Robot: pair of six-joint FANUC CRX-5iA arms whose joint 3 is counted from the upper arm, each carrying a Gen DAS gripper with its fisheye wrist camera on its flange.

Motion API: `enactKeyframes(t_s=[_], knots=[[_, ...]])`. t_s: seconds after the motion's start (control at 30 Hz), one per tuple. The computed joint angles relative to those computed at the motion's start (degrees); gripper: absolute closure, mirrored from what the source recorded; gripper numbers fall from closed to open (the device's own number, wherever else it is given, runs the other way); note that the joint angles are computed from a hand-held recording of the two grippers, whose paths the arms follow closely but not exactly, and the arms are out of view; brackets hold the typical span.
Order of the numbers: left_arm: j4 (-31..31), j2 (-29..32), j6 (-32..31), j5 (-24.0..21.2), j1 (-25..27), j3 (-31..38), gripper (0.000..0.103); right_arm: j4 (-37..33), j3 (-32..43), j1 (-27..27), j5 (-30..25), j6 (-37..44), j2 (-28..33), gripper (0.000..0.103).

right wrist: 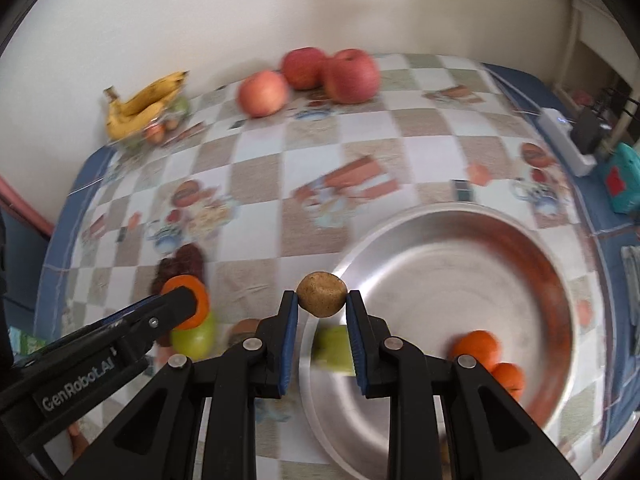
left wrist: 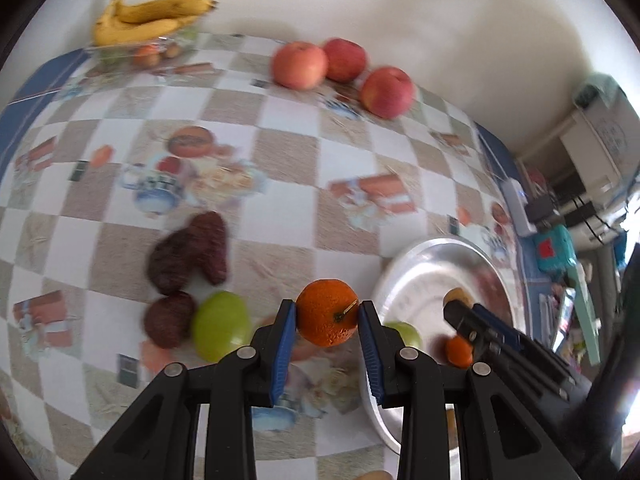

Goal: Organize fruits
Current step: 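Carry the orange and kiwi into the steel bowl and open both tools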

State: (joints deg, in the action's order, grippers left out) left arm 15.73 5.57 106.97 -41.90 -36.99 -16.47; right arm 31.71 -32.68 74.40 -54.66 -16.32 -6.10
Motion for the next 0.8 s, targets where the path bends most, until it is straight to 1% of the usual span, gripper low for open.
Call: enactKeyframes(t_s=[0.13,0.33,0.43,0.57,0.8], knots=[[0.9,0.7,-2.4,0.3,-2.2,0.7,0.069,-2.6,-1.3,0.1,-5.4,-1.5,-2.0,0.077],[4.7,2.2,-7.5,0.1,-5.1,1.0,0.069,-4.7,-4.8,0.7,-8.6,-7.2,-6.8,0.077],[4.8,2.9,-8.4,-0.1,-6.3,1.7,0.069,-4.5,-6.1,1.5,-9.3,-9.2,-8.6,0.077],[5.5,3.6,-9.6,-0.7,-6.9,2.1,0.069,-4.1,-6.5,2.3,-10.5,-10.0,-9.6,0.077],[4.8,3.9,-8.8,-1.8,-6.9,2.4,0.067,-3.1,-7.5,2.9,-9.5,-10.4,-10.8,0.077]])
